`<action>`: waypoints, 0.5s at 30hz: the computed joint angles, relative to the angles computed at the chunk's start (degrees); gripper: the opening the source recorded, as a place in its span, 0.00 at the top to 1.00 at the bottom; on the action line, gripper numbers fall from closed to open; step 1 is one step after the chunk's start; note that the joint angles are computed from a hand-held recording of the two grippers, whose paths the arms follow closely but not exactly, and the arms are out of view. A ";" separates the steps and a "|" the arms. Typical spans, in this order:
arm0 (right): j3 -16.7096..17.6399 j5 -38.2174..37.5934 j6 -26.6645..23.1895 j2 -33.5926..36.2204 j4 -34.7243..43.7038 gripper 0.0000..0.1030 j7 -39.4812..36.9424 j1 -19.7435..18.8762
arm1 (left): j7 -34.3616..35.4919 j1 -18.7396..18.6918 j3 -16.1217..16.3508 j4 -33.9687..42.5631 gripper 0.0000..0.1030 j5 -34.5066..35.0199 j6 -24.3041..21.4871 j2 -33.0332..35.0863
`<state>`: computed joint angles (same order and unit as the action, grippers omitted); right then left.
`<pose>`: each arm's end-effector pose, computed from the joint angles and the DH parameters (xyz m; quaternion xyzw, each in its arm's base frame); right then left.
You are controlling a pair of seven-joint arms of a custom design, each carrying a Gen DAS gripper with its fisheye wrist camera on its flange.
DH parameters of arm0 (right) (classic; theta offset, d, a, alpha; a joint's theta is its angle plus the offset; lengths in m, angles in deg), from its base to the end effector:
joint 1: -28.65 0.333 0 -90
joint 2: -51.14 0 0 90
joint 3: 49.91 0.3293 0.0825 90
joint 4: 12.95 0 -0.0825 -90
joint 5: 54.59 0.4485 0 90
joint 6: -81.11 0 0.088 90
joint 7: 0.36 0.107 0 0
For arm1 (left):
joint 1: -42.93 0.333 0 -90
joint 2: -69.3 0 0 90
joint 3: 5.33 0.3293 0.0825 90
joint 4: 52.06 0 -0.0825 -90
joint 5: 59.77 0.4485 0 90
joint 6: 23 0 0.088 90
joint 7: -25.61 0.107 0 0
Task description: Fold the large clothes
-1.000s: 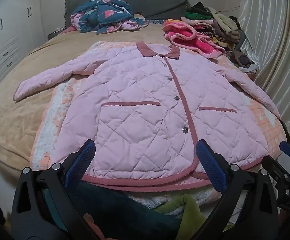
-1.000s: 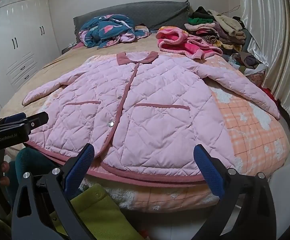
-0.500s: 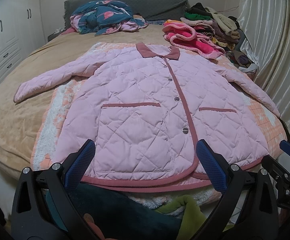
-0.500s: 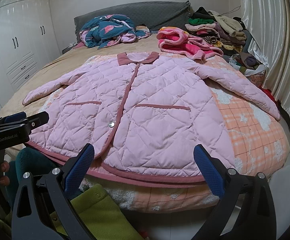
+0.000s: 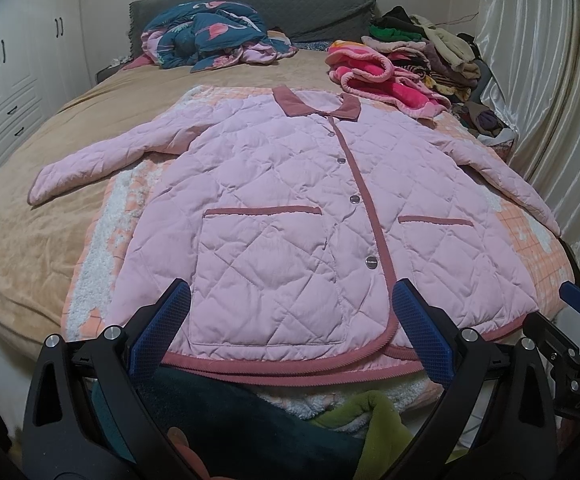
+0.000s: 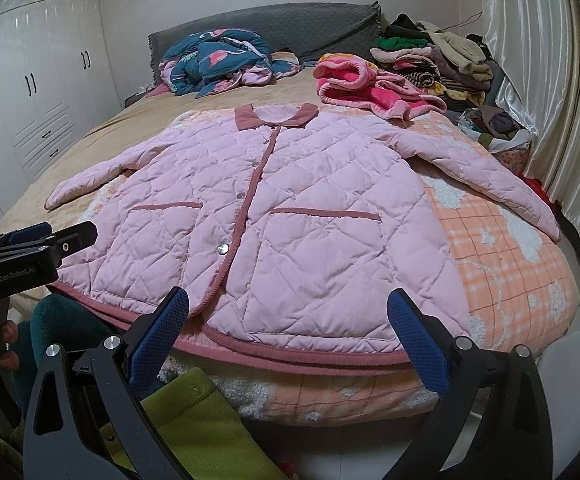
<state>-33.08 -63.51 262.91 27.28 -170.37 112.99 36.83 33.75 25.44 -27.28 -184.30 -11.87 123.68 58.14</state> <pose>0.4151 0.2062 0.4023 -0.7124 0.5740 -0.2216 0.3375 0.4296 -0.3728 0.4396 -0.6915 0.6189 -0.2653 0.2615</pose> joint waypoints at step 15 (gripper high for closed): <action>0.30 -0.17 0.02 0.18 0.13 0.04 0.00 -0.43 | -0.59 0.49 -0.07 -0.34 0.08 1.27 0.42 -0.44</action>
<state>-32.78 -63.68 262.92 27.46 -170.24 112.98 36.41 33.16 25.93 -27.35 -184.64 -10.60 124.11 57.70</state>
